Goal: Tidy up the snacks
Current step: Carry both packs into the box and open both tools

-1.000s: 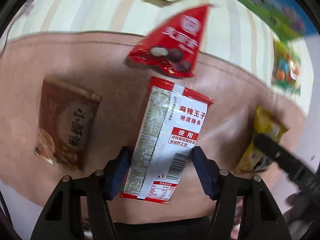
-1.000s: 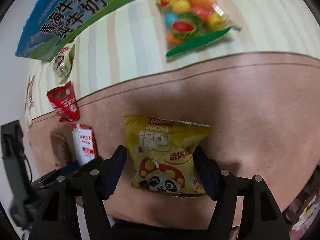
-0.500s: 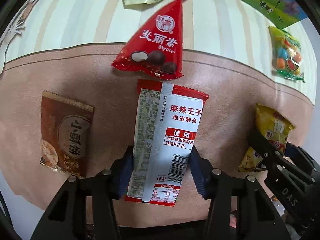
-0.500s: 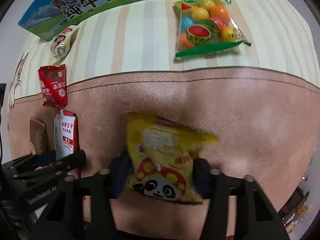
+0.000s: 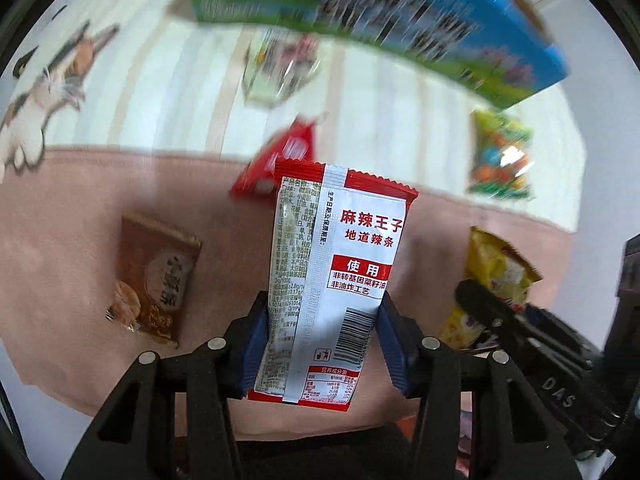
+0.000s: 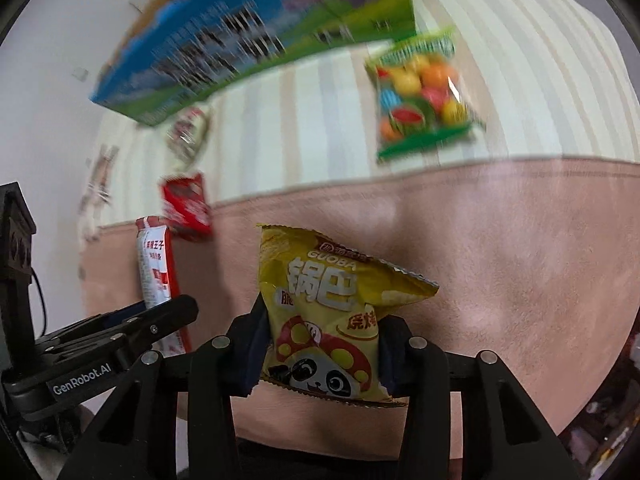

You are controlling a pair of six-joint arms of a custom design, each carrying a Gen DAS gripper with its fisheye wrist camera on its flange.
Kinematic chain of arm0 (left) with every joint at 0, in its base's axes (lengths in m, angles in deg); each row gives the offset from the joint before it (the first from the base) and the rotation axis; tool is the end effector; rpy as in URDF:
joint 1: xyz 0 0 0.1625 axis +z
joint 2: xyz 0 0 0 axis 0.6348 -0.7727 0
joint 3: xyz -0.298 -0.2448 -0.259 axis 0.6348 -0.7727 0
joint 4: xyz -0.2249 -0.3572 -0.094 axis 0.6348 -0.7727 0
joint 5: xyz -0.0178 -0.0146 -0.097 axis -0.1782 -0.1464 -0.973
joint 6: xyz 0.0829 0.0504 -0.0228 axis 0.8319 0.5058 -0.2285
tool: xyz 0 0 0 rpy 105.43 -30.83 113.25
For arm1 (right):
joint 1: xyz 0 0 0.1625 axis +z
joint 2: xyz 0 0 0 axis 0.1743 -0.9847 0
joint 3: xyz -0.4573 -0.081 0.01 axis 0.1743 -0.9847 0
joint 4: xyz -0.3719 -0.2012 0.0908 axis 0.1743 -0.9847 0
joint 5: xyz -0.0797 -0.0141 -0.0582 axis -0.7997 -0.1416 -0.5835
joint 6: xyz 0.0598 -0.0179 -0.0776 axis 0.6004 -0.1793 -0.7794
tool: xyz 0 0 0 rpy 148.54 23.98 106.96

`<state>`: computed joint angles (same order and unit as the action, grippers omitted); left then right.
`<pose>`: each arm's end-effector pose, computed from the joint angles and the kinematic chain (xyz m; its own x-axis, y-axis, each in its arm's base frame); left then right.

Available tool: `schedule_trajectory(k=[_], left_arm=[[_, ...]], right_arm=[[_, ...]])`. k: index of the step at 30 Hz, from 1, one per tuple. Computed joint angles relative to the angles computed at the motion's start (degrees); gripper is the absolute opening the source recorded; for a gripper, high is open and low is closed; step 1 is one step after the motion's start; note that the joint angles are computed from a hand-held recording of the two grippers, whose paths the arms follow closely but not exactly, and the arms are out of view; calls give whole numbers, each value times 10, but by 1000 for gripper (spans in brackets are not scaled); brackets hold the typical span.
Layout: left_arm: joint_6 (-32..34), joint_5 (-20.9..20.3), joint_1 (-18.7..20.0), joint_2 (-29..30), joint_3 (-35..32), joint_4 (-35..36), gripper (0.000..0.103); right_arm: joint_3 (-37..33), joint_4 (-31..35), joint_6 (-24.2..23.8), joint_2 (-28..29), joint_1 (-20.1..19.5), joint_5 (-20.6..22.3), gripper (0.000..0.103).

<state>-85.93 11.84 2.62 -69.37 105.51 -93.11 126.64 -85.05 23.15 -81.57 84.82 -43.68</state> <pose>-0.4147 -0.5983 -0.0019 -0.8871 -0.0246 -0.4610 -0.0041 0.9990 -0.0454 0.1307 -0.5026 0.3226 -0.8917 0.0299 0.4516 -0.0210 0.9940 -0.1073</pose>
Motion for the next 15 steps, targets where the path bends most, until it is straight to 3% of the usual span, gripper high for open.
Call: schedule_trajectory(k=[9,15], left_arm=[[60,14,-13,-8,-77,-22,48],[100,22,3,56,-217,11,48]], right_arm=[[-102,9,-4,17,33,59,47],[-198,14,-11,68,51,54,47]])
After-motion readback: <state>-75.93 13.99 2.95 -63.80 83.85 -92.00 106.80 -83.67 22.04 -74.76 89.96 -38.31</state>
